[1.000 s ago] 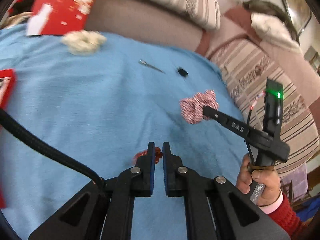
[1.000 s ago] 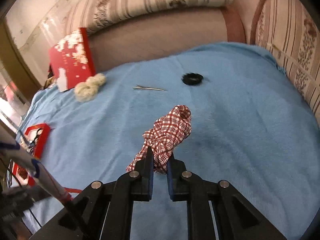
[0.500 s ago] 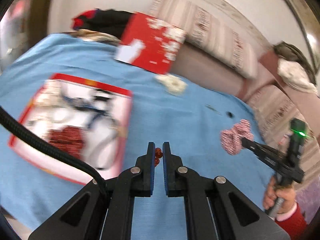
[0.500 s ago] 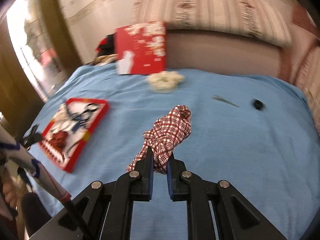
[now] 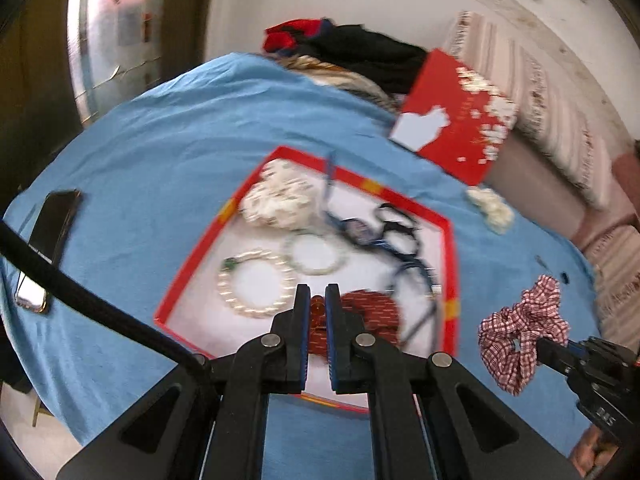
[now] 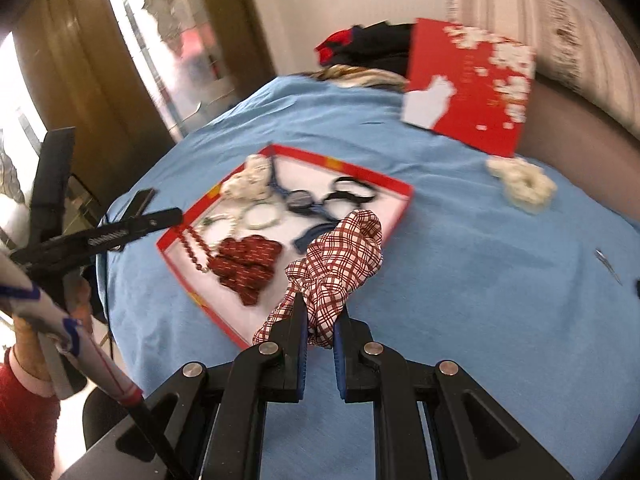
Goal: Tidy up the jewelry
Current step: 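Carry the bracelet and scrunchie over the tray with both tools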
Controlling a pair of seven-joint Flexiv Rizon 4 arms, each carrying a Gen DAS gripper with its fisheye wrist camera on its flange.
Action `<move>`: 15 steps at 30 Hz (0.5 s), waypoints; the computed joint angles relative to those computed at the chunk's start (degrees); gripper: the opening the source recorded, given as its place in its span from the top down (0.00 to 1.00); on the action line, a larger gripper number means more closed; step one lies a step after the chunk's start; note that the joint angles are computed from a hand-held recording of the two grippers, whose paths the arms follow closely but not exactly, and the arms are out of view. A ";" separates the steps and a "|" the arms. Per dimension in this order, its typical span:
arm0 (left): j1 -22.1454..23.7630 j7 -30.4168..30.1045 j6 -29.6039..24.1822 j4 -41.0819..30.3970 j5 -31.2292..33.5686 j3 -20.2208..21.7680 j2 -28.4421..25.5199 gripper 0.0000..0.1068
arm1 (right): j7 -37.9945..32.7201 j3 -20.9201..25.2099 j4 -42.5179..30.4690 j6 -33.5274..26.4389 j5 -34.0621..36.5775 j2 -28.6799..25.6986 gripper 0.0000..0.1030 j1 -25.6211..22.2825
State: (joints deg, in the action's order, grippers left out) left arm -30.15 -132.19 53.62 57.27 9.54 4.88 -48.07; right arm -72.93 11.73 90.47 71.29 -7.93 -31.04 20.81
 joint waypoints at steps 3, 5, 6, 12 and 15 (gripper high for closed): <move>1.19 -0.84 -0.16 3.01 -0.96 -0.27 0.47 0.94 | -1.71 2.09 -4.83 -3.45 1.12 -3.17 0.88 0.15; 2.22 -1.19 1.36 5.75 -1.96 -1.01 0.91 0.94 | -2.66 2.38 -6.80 -5.07 1.46 -4.55 0.88 0.74; 2.46 -1.25 1.61 6.44 -2.29 -1.09 0.99 0.94 | -2.88 2.10 -7.30 -5.59 1.35 -4.95 0.88 1.20; 2.08 -5.65 2.22 8.39 -3.07 0.45 1.76 0.93 | -2.31 -0.54 -13.60 -8.80 -0.61 -8.66 0.88 3.49; -0.76 -14.21 2.16 7.58 -0.63 4.27 2.35 0.83 | -1.84 -1.23 -21.06 -11.52 -0.75 -12.67 0.88 3.96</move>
State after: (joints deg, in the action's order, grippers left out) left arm -30.91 -146.40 55.78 64.85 8.91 9.14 -45.72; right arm -74.78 10.50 69.41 59.77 -8.68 -43.71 24.77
